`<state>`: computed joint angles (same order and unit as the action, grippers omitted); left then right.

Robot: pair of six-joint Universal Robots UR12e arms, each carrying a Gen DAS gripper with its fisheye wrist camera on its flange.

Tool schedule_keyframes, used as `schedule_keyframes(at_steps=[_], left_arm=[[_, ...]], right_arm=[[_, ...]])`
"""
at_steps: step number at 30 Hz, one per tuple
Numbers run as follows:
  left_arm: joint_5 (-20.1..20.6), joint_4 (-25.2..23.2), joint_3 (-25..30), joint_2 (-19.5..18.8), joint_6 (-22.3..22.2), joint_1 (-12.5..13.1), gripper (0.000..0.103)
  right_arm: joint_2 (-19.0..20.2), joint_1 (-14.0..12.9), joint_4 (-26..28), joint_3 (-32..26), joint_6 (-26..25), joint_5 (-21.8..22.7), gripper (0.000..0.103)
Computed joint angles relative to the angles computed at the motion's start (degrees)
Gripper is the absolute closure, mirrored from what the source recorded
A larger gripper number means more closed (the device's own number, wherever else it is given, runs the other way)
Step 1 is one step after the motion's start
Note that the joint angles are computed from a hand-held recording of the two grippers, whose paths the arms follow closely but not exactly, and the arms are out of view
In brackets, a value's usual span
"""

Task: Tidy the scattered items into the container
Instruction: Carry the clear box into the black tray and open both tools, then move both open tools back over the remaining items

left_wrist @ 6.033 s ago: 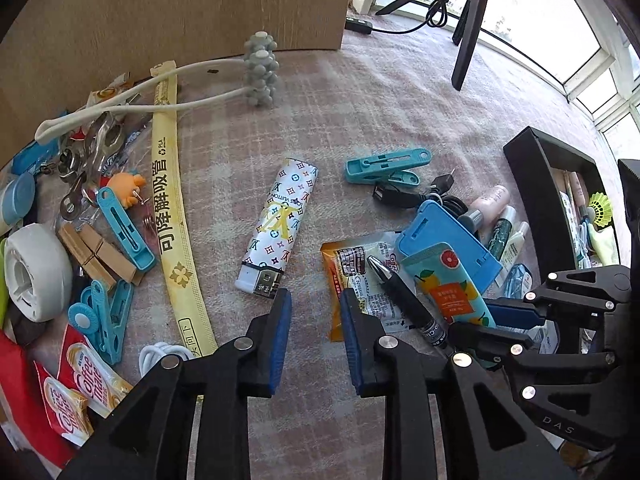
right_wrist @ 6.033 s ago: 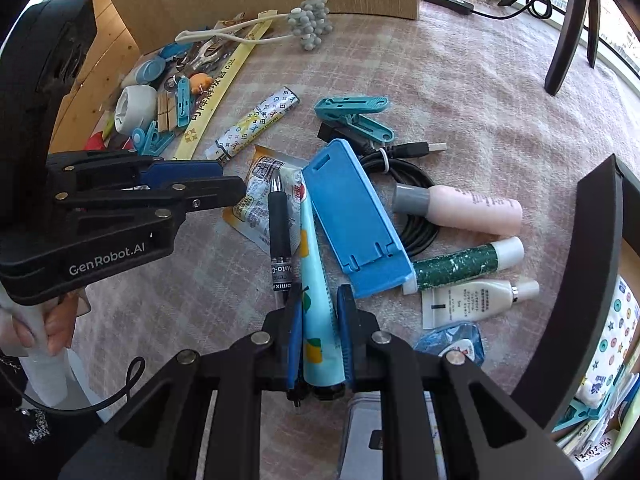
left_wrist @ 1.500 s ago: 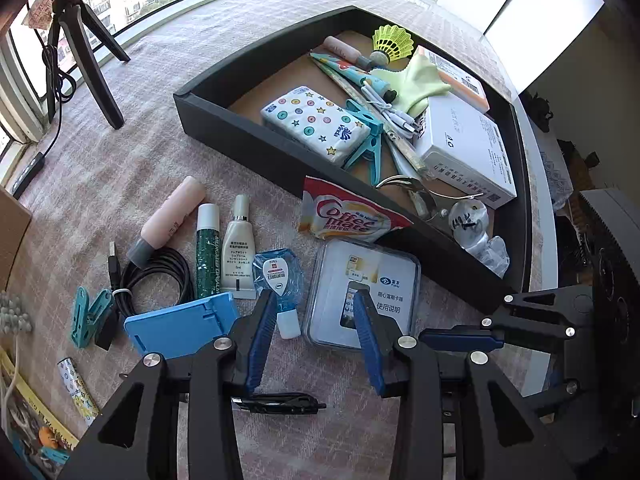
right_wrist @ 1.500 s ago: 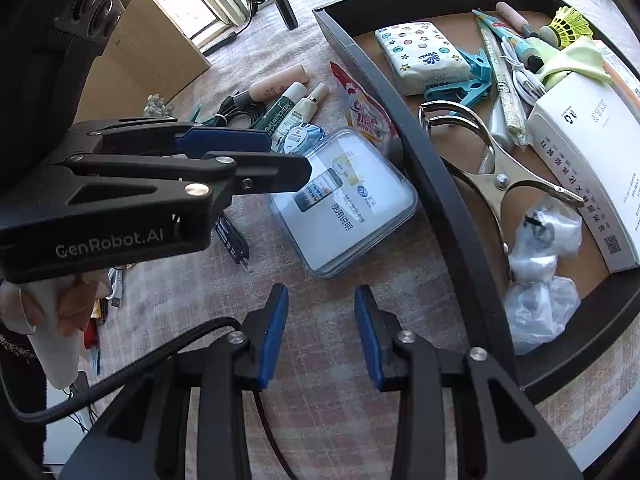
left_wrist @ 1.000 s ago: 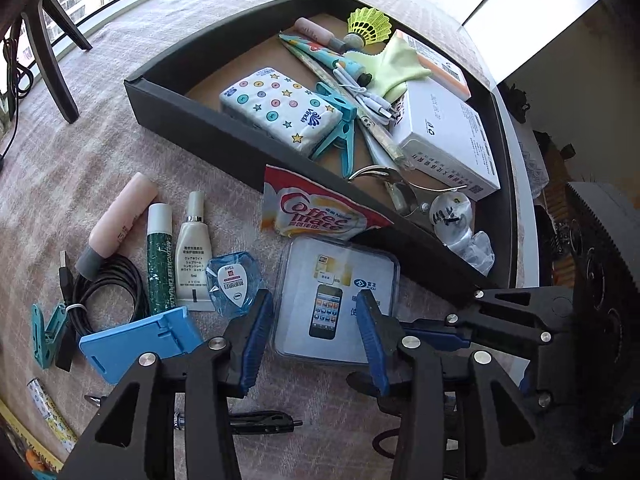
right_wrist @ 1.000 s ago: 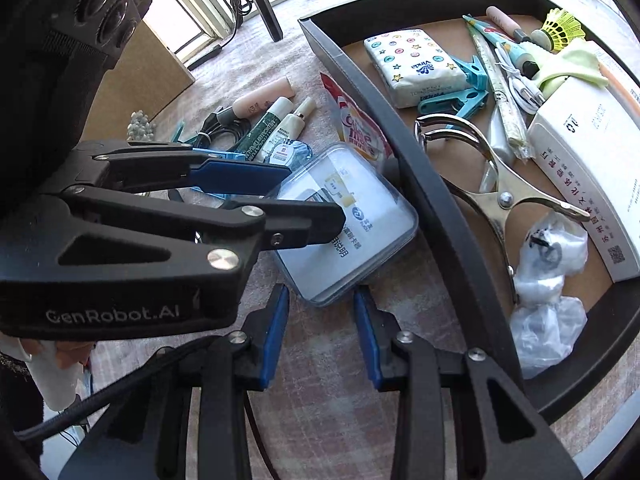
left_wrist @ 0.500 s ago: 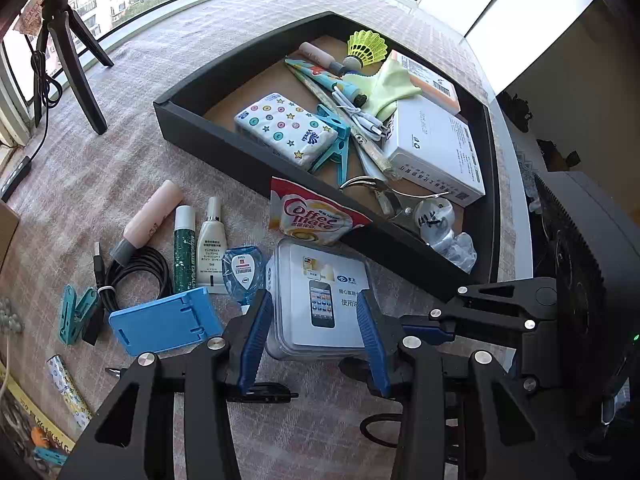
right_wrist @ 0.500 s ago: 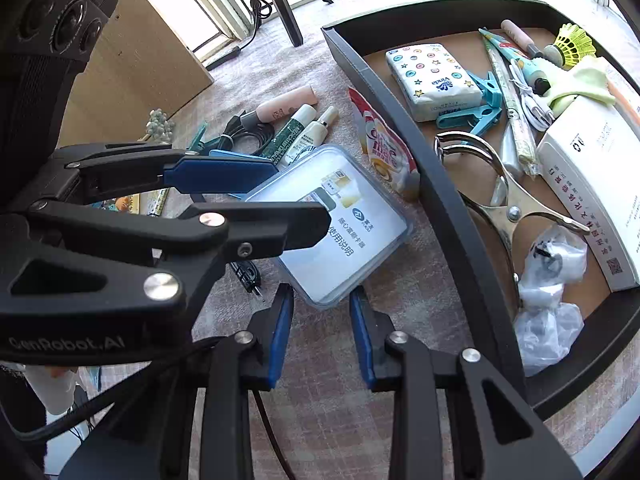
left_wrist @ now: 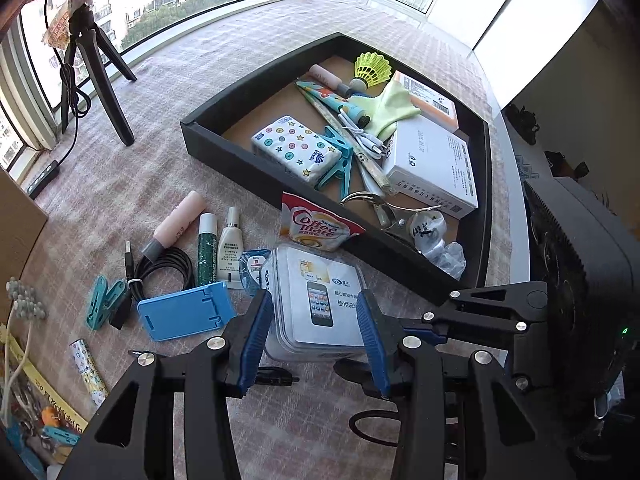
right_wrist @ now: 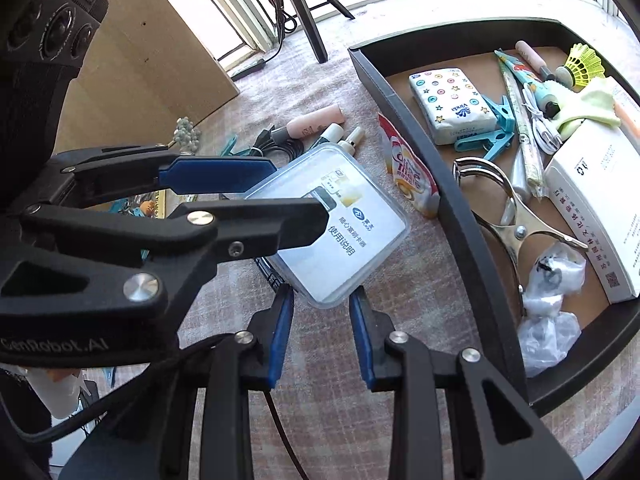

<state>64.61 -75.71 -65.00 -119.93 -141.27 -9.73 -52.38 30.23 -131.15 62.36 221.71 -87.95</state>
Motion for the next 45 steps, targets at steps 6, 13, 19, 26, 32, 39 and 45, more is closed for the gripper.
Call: schedule_keyframes(at_steps=[6, 13, 19, 26, 32, 39, 45], left_arm=[[0.02, 1.51, 1.64, 0.08, 0.18, -0.69, 0.062], [-0.93, 3.31, 5.15, -1.22, -0.04, -2.91, 0.062], [0.34, 6.86, 9.37, -3.67, -2.46, -5.85, 0.055], [3.06, 8.3, 11.62, -5.29, -9.12, -6.07, 0.055], [4.81, 10.21, 10.47, -4.13, -12.18, -4.34, 0.055], [8.83, 13.73, 5.3, -0.43, -16.42, -1.64, 0.055], [13.73, 17.25, -2.96, 4.27, -23.24, 0.91, 0.055]], right_arm=[[-1.07, -0.33, -2.6, 0.83, -0.26, -1.43, 0.074], [-3.78, -1.76, -5.05, 3.69, -0.31, -4.86, 0.074], [-6.09, -3.47, -6.13, 5.76, -1.92, -9.91, 0.074], [-8.05, -5.26, -4.83, 7.1, -2.98, -13.39, 0.066], [-8.58, -5.58, -5.32, 8.11, -3.99, -12.37, 0.065], [-7.65, -4.59, -6.42, 6.87, -8.17, -10.03, 0.059], [-5.47, -3.66, -4.52, 3.48, -14.36, -5.67, 0.053]])
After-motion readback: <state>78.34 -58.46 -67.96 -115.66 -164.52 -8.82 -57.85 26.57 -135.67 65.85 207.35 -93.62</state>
